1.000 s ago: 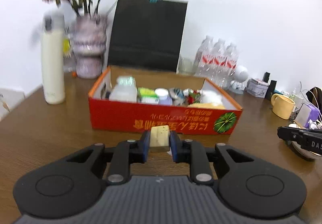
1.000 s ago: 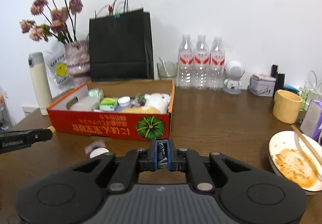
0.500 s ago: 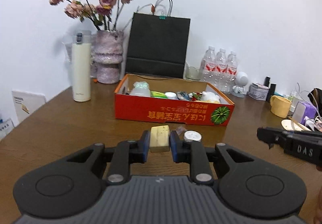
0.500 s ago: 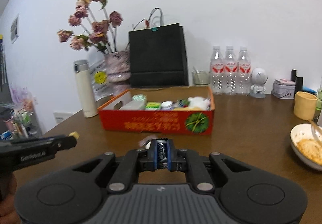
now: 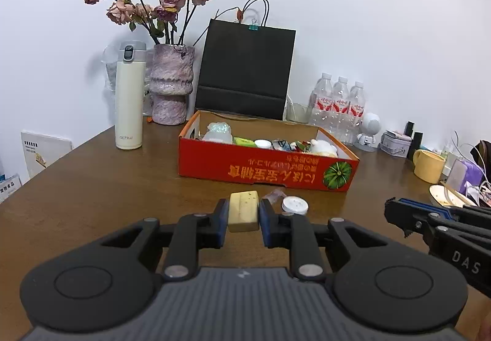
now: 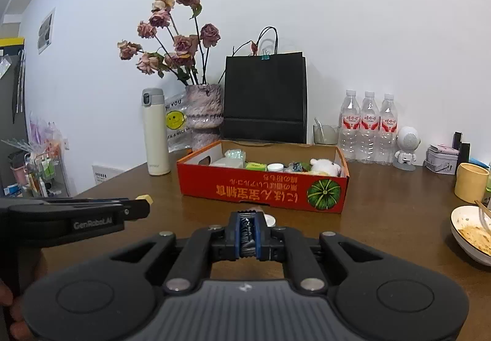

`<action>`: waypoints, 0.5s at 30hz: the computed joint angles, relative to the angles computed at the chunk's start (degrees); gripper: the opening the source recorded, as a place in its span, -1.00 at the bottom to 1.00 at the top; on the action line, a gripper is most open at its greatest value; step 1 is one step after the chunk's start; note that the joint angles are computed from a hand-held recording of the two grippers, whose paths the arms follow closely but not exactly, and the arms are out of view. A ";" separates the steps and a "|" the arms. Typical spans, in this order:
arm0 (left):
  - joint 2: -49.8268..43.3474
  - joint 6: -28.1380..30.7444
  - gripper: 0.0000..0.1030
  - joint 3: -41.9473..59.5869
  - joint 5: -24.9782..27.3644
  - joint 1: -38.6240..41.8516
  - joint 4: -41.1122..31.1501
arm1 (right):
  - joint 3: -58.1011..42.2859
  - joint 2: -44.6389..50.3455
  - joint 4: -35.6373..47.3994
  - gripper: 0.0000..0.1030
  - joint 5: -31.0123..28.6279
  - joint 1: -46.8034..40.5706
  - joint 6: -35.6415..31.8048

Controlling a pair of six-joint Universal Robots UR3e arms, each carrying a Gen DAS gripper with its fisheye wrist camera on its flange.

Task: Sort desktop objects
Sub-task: 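Carry the yellow block and black item into the box and open both tools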

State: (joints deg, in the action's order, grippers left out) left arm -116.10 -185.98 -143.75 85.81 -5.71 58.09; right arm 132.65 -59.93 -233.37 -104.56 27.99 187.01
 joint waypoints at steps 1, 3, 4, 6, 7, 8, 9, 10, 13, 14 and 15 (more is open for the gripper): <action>0.35 0.19 -0.58 1.94 -0.53 0.18 -2.13 | -0.82 -0.14 0.93 -0.84 0.18 -0.51 -0.03; 0.62 0.05 -0.58 6.82 -1.18 0.25 -6.37 | -3.10 -0.76 3.67 -0.84 2.50 -2.96 -0.71; 0.41 0.45 -0.58 10.09 -2.29 0.89 -8.90 | -4.63 -0.89 5.12 -0.84 3.96 -4.35 -1.09; -0.68 1.03 -0.58 18.32 -3.23 1.59 -15.30 | -9.22 -0.68 8.76 -0.84 7.16 -7.46 -2.25; -1.38 1.13 -0.58 22.42 -3.57 1.83 -18.55 | -12.15 -0.40 11.15 -0.84 9.47 -9.42 -2.59; -2.55 0.89 -0.58 26.87 -3.41 1.80 -21.62 | -15.36 0.08 13.80 -0.84 11.49 -11.20 -2.55; -4.11 1.13 -0.58 32.17 -4.25 2.37 -25.55 | -18.68 0.62 16.60 -0.84 13.57 -12.97 -2.29; -5.54 1.10 -0.58 36.83 -4.94 2.89 -29.42 | -22.11 1.25 19.52 -0.84 15.65 -14.62 -2.08; -11.40 1.62 -0.58 52.90 -8.18 4.47 -44.15 | -35.10 4.27 31.35 -0.84 21.33 -18.68 -1.21; -13.86 1.31 -0.58 58.55 -8.51 4.66 -48.75 | -40.27 5.81 36.12 -0.84 23.28 -19.67 -1.01; -16.69 1.12 -0.58 64.54 -9.06 4.95 -53.54 | -46.24 7.65 42.15 -0.84 25.25 -20.44 -1.29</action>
